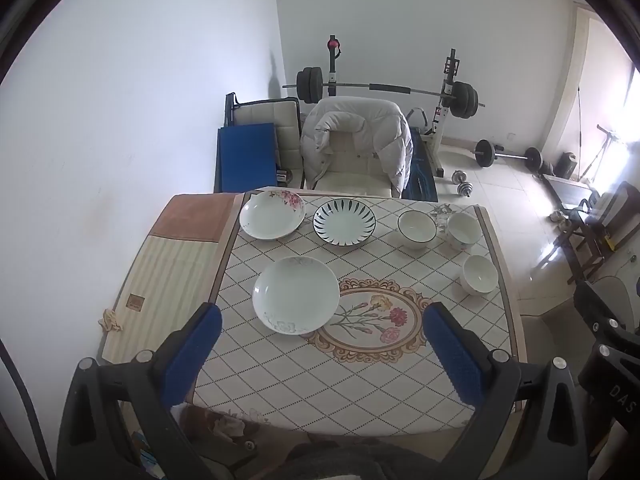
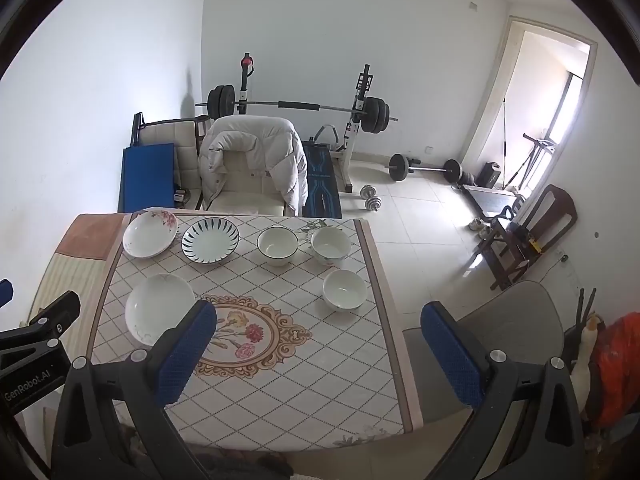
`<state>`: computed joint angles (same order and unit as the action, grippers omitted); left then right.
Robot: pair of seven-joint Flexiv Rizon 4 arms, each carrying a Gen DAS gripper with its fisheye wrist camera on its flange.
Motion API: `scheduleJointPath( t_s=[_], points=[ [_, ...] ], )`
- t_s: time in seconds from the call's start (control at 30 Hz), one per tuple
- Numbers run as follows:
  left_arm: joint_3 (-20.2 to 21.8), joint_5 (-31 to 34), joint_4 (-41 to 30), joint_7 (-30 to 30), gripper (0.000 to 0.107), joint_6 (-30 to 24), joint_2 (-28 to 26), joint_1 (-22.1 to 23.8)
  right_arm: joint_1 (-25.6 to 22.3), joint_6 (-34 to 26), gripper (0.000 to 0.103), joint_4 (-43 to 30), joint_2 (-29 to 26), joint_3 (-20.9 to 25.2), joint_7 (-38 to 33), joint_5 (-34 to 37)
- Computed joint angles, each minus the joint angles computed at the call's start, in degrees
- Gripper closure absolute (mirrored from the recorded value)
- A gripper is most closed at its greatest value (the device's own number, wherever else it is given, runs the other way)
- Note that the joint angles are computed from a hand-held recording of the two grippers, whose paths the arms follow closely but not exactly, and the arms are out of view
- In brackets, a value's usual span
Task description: Organize plates and bowls
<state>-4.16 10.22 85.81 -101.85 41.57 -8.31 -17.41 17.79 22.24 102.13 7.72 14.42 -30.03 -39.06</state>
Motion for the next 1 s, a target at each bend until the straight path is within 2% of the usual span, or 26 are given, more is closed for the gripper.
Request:
scheduleJointPath(
  t_s=[1.0],
  points=[
    [-0.4,1.9,0.4,-1.1,0.004,0.8,0.9,-0.7,-1.5,1.1,0.0,2.9,2.9,0.6,0.7,0.6]
  ],
)
